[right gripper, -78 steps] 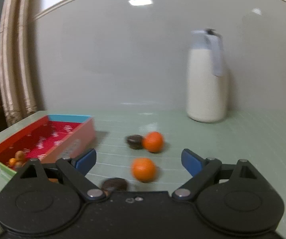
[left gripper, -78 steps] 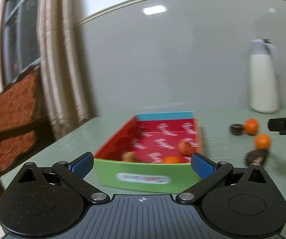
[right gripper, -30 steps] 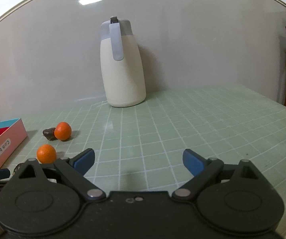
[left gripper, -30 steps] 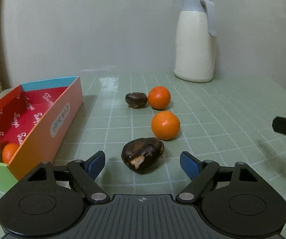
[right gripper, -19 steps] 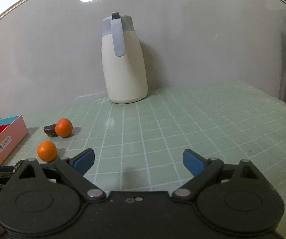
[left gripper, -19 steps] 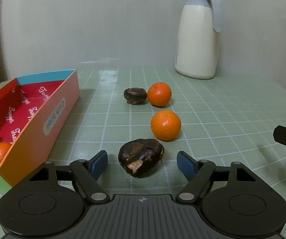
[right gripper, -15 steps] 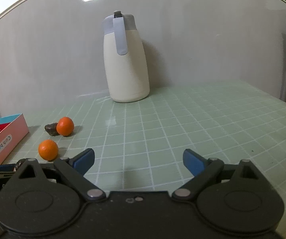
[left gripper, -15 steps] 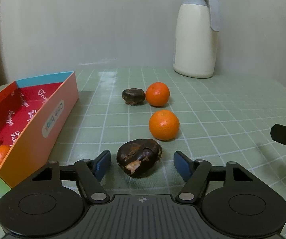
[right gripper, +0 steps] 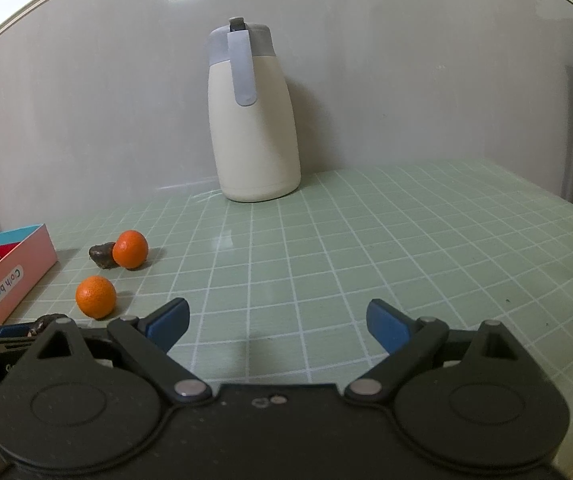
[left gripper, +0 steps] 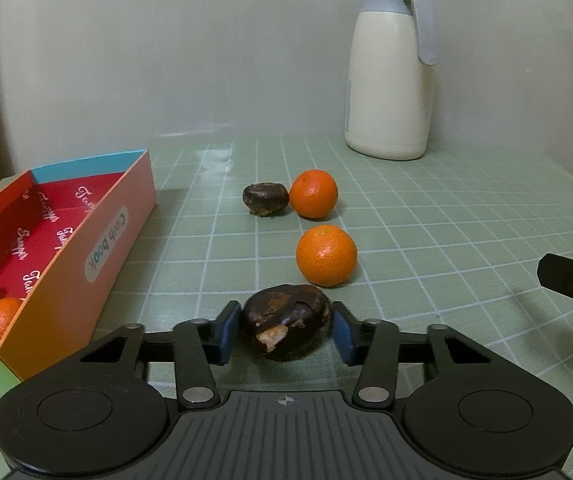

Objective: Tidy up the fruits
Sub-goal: 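Lower the left tool onto the dark chestnut and close on it, then lift the chestnut with the left tool over the box and release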

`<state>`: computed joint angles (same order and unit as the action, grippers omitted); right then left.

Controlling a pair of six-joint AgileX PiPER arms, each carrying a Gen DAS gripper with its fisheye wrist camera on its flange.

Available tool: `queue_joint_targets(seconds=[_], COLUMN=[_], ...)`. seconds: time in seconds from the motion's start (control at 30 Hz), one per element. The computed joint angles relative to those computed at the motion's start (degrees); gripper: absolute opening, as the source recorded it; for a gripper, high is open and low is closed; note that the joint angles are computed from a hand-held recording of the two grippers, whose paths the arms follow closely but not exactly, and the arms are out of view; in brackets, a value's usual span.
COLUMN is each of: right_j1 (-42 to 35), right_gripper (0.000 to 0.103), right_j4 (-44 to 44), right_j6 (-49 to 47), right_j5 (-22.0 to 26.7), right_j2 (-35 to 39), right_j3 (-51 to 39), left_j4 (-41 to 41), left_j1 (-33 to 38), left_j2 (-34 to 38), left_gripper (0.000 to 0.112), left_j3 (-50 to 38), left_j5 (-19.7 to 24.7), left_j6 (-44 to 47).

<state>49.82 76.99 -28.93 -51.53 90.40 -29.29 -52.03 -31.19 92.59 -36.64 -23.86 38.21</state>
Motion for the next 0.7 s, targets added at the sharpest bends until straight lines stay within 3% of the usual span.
queue_joint_targets(seconds=[0.7], right_j1=[0.6], right_gripper=[0.095], right_j4=[0.3], right_j6=[-0.2], right_j5=[-0.5], right_j2=[-0.6], right_j3=[0.3], left_j4=[0.8], left_j1=[-1.9], left_j2=[-2.0], left_gripper=[0.046], left_j3=[2.6], left_j5=[-5.4], left_j6=[0.0])
